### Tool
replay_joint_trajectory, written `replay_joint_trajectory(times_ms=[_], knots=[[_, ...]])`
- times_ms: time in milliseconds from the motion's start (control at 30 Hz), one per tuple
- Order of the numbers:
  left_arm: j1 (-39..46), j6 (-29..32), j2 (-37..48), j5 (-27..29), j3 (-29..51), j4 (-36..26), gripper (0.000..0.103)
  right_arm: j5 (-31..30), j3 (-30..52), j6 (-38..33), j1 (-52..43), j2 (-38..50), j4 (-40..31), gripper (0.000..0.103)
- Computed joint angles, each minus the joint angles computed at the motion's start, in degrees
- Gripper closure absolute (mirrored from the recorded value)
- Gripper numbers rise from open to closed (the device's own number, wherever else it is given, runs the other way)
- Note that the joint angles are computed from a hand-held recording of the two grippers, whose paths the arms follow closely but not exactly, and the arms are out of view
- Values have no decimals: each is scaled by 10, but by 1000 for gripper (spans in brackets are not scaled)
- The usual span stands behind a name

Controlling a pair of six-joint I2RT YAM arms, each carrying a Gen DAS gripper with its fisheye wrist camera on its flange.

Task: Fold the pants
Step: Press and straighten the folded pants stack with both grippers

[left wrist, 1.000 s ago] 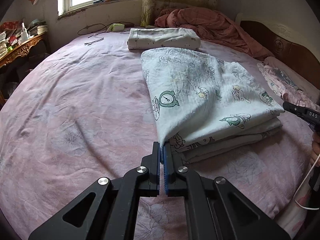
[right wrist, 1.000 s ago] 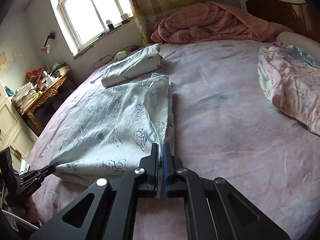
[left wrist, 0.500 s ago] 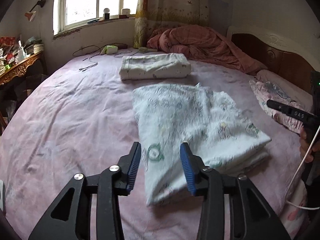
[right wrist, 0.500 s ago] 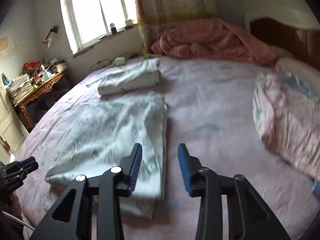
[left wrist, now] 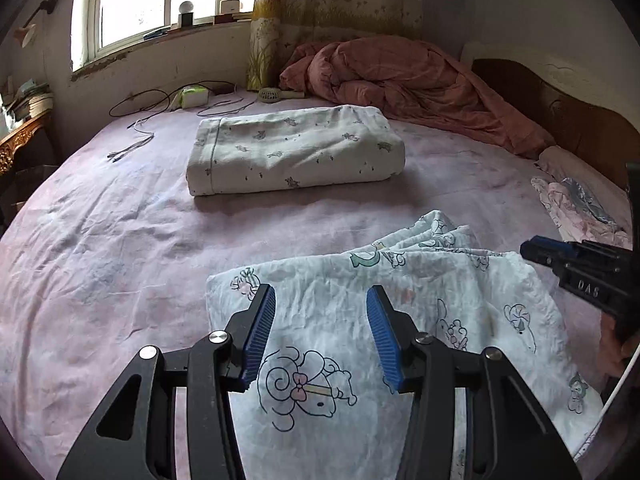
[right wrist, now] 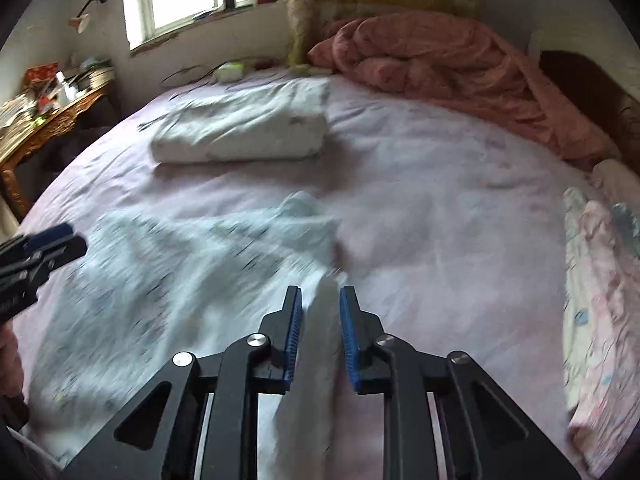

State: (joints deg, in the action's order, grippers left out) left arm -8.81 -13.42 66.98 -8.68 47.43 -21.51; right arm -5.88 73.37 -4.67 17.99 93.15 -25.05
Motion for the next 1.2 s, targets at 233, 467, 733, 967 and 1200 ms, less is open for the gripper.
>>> replay_joint_trajectory(times_ms=[233,467,733,967,1200], knots=[[10,-26,-99,23,-90,47,51,-89,1,52,-39,60,83,83],[51,-64,-147,47,-92,14,47,-39,0,70,-21,17,77,83],[-24,-22,-185,-74,-121,65,37,13,-100,93,9,-191,74,67],[-59,-1,-210,-113,-111,61,17,55,-170,29,54,-246,149,41],[63,-3,-108,39,18,-52,51,-23,30,77,46,-54,16,68]])
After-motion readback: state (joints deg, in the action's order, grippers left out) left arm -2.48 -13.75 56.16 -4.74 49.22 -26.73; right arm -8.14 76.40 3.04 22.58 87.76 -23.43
